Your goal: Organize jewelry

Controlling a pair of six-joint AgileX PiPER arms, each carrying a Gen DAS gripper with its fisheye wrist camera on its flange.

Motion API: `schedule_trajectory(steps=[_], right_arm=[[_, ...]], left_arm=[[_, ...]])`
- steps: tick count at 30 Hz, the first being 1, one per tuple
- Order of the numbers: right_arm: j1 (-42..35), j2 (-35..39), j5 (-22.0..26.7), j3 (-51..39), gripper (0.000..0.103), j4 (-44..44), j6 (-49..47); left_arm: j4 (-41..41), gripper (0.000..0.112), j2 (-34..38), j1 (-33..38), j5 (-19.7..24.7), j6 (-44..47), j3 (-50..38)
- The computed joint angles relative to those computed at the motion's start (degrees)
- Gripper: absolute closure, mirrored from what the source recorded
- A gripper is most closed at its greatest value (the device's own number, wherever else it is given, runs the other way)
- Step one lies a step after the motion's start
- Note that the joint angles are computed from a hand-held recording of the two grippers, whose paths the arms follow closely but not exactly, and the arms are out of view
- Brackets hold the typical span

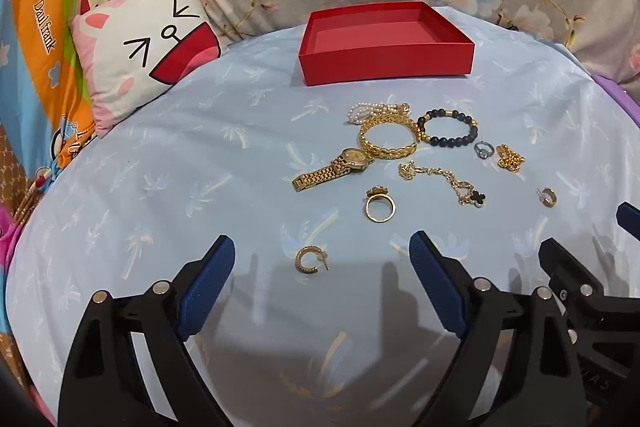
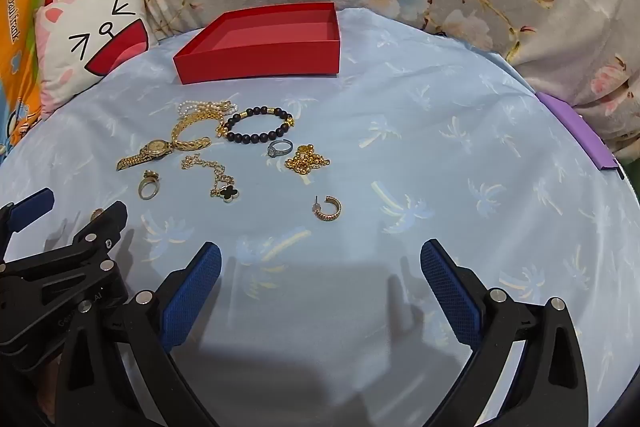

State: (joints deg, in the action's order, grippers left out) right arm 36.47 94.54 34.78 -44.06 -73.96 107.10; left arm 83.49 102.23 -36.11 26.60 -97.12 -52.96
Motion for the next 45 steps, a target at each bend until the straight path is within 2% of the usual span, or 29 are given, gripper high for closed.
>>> schedule_trajectory(steps=[2, 18, 28, 33, 40, 45], right_arm=[[0.25, -0.08, 0.41, 0.40, 0.005, -1.67, 1.66], [0.62, -0.75, 0.94, 0.17, 0.005, -0.50, 0.39], [1.28, -0.87, 1.74, 0.15, 0.005, -0.23, 0.49], [0.98, -1.17, 1.61, 0.23, 0.005, 0.24, -0.31], [-0.10, -1.82, 0.96, 0.58, 0.005, -0.42, -0.77], [1.49, -1.16, 2.69, 0.21, 0.005, -0.57, 0.41]], left_arm=[[2.24, 0.026, -0.20, 0.23, -0.73, -2.67, 0.52], [1.57, 0.026, -1.05, -0.83, 2.06, -2.00, 0.73], [1.57, 0.026, -1.26, -0.75, 1.97, -1.95, 0.69], [1.36, 0.024, -0.64, -1.79, 3.72, -2.49, 0.54], [2.62, 0.024, -1.09, -1.41, 2.91, -3.77, 1.18], [3.35, 0.024, -1.37, -1.06, 2.09, -4.34, 1.41]])
